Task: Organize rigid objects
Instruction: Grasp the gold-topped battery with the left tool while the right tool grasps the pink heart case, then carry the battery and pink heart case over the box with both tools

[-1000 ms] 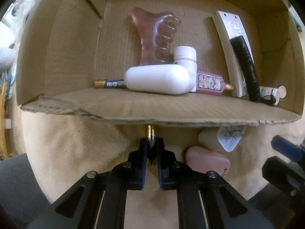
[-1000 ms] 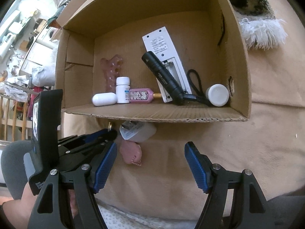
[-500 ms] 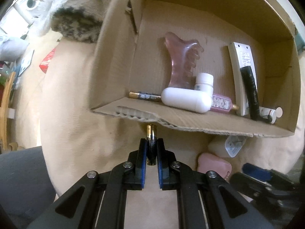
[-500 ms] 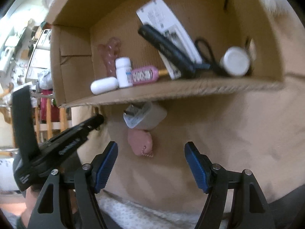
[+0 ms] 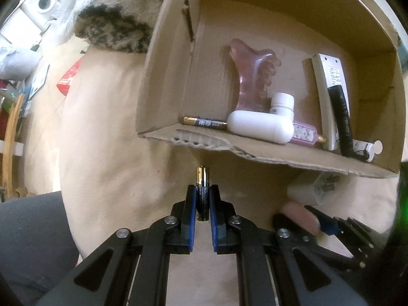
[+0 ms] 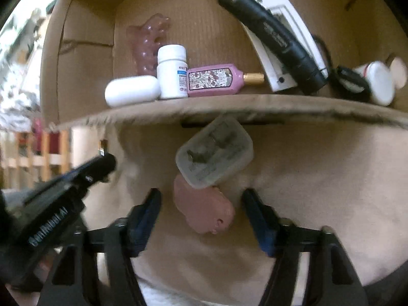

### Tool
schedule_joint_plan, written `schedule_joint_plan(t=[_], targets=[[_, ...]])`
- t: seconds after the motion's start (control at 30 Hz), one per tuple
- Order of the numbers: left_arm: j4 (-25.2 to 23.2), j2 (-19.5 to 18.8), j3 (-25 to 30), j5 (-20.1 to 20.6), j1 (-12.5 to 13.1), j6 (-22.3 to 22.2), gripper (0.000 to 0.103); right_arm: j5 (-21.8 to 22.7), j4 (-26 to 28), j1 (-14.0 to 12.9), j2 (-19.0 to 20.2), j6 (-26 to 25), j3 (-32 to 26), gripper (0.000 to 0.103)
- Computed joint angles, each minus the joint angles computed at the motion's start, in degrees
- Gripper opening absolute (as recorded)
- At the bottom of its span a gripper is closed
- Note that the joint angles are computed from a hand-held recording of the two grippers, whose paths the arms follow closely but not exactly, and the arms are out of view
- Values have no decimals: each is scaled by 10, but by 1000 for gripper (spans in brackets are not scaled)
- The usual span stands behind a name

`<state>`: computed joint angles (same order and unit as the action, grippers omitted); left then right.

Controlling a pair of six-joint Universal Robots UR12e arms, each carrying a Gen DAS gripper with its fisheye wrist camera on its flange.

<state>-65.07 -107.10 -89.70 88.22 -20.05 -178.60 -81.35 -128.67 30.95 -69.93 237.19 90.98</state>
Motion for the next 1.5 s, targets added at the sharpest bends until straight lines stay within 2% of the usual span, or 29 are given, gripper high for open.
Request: schedule_joint_plan(t=[0.07, 0.1, 0.13, 0.3, 0.5, 0.63, 0.73, 0.8, 0.93, 1.17, 1.5], targets=[[2, 1, -2, 3, 0, 1, 9, -16, 13, 5, 0, -6, -5, 32], [4, 1, -3, 4, 0, 1, 9, -17, 9, 5, -1, -5, -3, 26], [7, 2, -5, 7, -1, 1, 9, -17, 4, 5, -3, -5, -1, 24], [12, 4, -10, 16, 2, -2, 9, -19, -15, 14, -7, -26, -1, 24], [13, 8, -14, 19, 6, -5, 9, -4, -34, 19, -17, -15, 8, 24], [19, 14, -18, 20, 7, -2, 9, -9, -42, 24, -26, -5, 13, 24], [7, 17, -13, 16, 7, -11, 9, -12, -55, 20, -37, -3, 26, 24], [6, 24, -12, 3, 8, -6, 9, -18, -62, 20, -47, -4, 32, 24], [39, 46, -22, 0, 9, 8, 9, -46, -72, 13, -81, -28, 58, 24], [63, 68, -23, -14, 12, 7, 9, -102, -81, 17, -104, -51, 53, 24], [89, 57, 6, -16, 6, 15, 9, -160, -87, 7, -112, -86, 29, 24]])
